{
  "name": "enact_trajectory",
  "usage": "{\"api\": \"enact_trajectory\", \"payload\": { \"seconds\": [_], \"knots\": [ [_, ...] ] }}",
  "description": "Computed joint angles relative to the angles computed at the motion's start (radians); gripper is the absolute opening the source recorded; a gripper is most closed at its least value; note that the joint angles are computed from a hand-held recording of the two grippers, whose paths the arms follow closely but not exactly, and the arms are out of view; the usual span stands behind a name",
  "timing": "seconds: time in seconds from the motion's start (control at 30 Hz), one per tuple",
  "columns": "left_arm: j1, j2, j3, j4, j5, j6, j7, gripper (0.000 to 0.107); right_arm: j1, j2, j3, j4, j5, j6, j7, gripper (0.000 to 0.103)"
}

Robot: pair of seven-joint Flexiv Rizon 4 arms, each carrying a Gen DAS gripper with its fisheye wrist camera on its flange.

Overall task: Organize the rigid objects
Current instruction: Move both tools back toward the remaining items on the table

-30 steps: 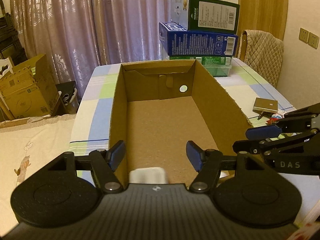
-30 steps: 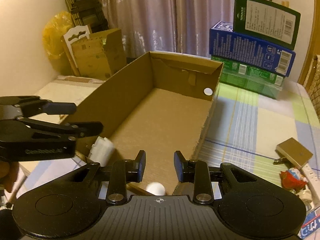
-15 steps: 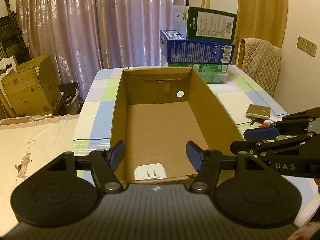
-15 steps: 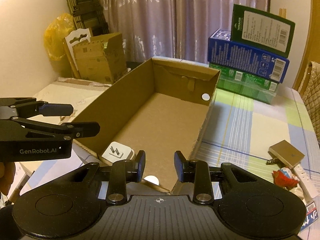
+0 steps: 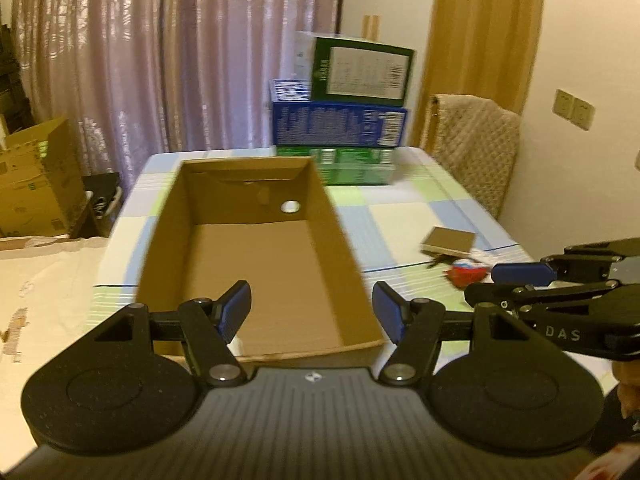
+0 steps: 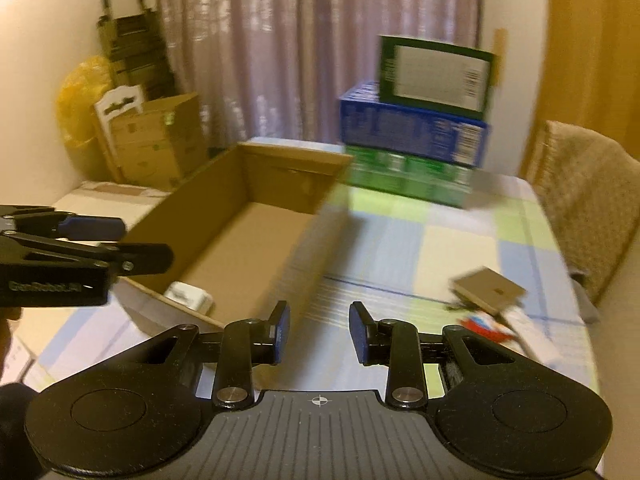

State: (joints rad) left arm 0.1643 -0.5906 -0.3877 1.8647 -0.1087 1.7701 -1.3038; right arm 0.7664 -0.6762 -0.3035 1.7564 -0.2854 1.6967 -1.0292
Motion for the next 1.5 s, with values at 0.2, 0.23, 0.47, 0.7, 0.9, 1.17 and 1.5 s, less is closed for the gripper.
{"api": "enact_trajectory", "payload": {
  "seconds": [0.2,0.23,0.47,0.7,0.9,1.17,1.5],
  "knots": [
    [-0.052,-0.014,-0.025,-0.017,0.0,-0.014,-0.006,0.063,0.064,0.044,-0.124,0.111,0.055,0.019,0.024,0.031],
    [-0.064,-0.018,-0.025,-0.023,0.001,-0.019,-0.003,0.063,0.074,0.049,-0.143,0.125,0.063,0.021,0.026,0.033],
    [-0.145,-0.051,-0.019,-0.07,-0.021,-0.06,0.02,0.063,0.078,0.077,-0.187,0.198,0.126,0.049,0.013,0.047],
    [-0.226,-0.079,0.023,-0.119,-0.054,-0.093,0.04,0.063,0.043,0.092,-0.172,0.226,0.166,0.057,-0.012,0.049],
    [-0.266,-0.104,0.052,-0.155,-0.08,-0.113,0.046,0.063,0.013,0.09,-0.159,0.233,0.181,0.047,-0.017,0.051],
    [-0.326,-0.13,0.113,-0.2,-0.097,-0.139,0.049,0.071,-0.056,0.093,-0.144,0.245,0.183,0.056,-0.037,0.055],
    [-0.385,-0.206,0.176,-0.297,-0.116,-0.183,0.035,0.076,-0.25,0.097,-0.019,0.233,0.165,0.092,-0.126,0.072]
  ]
}}
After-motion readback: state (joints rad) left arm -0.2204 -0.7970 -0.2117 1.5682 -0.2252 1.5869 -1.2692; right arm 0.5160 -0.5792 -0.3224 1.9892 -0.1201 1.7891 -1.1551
